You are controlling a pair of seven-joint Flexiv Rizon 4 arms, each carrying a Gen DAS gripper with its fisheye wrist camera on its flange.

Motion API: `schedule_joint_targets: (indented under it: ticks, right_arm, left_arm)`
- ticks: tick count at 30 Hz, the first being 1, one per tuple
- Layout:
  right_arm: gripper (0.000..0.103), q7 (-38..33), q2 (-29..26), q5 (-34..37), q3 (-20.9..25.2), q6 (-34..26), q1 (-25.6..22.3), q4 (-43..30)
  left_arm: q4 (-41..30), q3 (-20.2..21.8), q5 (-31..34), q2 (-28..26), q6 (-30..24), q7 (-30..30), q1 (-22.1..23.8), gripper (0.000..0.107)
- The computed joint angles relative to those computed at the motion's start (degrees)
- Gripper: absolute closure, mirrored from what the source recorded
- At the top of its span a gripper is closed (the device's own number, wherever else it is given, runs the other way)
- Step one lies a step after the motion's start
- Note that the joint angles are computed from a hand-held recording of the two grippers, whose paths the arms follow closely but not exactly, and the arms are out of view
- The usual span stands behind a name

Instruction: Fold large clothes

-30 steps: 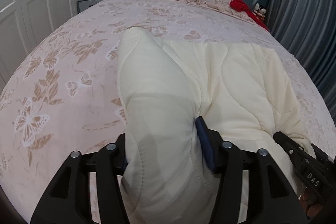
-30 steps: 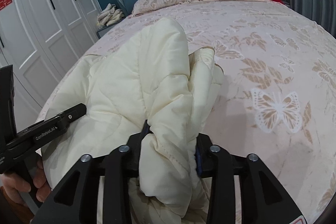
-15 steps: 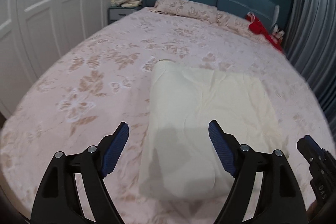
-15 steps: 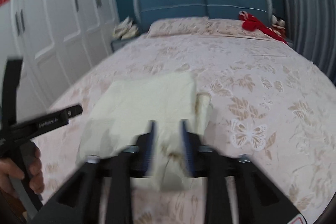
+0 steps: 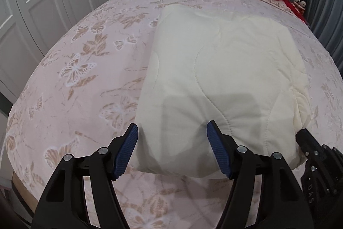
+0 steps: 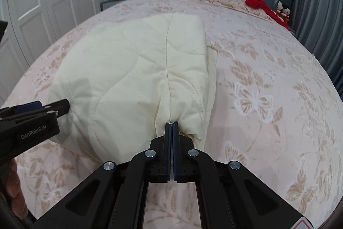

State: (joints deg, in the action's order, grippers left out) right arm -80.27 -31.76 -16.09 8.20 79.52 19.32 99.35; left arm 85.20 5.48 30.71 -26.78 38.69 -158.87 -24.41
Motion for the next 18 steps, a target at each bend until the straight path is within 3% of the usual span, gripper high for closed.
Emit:
schedule_joint_targets:
  ticks: [18]
  right_arm:
    - [0.103, 4.77, -3.71, -1.76, -2.86, -0.28, 2.41, -1.49]
  left_arm:
    - [-4.26, 0.77, 0.16, -4.16, -3.45, 0.38, -1.01, 0.035]
